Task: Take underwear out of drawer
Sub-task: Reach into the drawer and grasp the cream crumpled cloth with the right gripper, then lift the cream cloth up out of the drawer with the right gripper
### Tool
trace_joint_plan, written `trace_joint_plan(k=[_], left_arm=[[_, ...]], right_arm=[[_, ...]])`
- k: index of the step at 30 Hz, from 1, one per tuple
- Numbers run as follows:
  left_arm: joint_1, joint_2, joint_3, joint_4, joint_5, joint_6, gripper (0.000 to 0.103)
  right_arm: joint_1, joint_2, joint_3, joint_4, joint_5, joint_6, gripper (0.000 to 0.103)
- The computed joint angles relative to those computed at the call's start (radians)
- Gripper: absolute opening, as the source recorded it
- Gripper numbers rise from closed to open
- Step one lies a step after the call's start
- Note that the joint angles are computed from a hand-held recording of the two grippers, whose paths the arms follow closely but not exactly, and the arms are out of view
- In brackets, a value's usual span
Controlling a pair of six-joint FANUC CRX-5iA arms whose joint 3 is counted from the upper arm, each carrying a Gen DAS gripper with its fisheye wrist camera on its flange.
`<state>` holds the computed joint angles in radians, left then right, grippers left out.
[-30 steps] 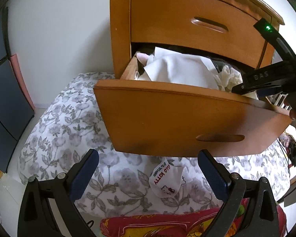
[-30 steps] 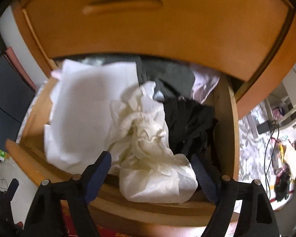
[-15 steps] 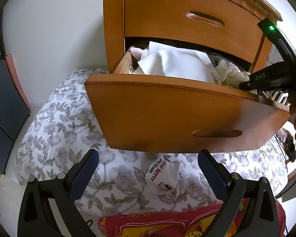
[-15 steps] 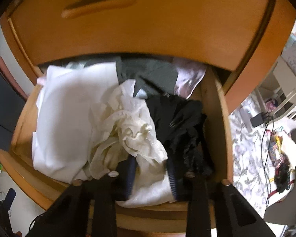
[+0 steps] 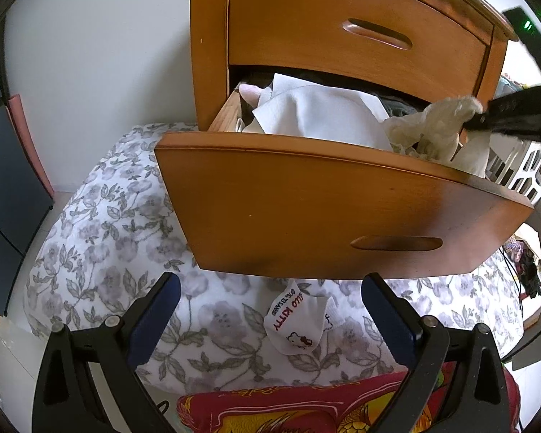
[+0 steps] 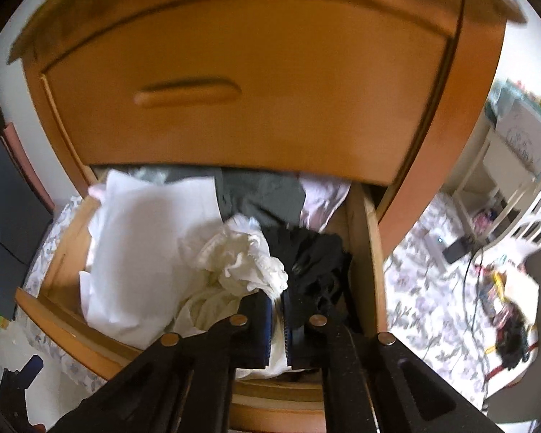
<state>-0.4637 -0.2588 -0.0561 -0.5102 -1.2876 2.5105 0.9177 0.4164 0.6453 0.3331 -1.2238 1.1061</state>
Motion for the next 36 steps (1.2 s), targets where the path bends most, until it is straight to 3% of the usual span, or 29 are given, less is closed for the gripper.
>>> trace_joint_plan(k=[7,13,36], left_arm=[[0.003,-0.001,-0.004,0.005,0.003,-0.004,0.100],[0.004,-0.001,-0.003,0.006,0.003,-0.005,0.100],[0.005,-0.002,-0.004,0.008,0.003,-0.005,0.100]], right_arm=[[0.025,-0.109,-0.087,0.097,0.184,-0.025,0.005],[0.053,-0.180,-0.109,0.170,0.282,-0.050,0.005],[0.162,-0.425,-0.285,0.444,0.464,-0.147,0.005]])
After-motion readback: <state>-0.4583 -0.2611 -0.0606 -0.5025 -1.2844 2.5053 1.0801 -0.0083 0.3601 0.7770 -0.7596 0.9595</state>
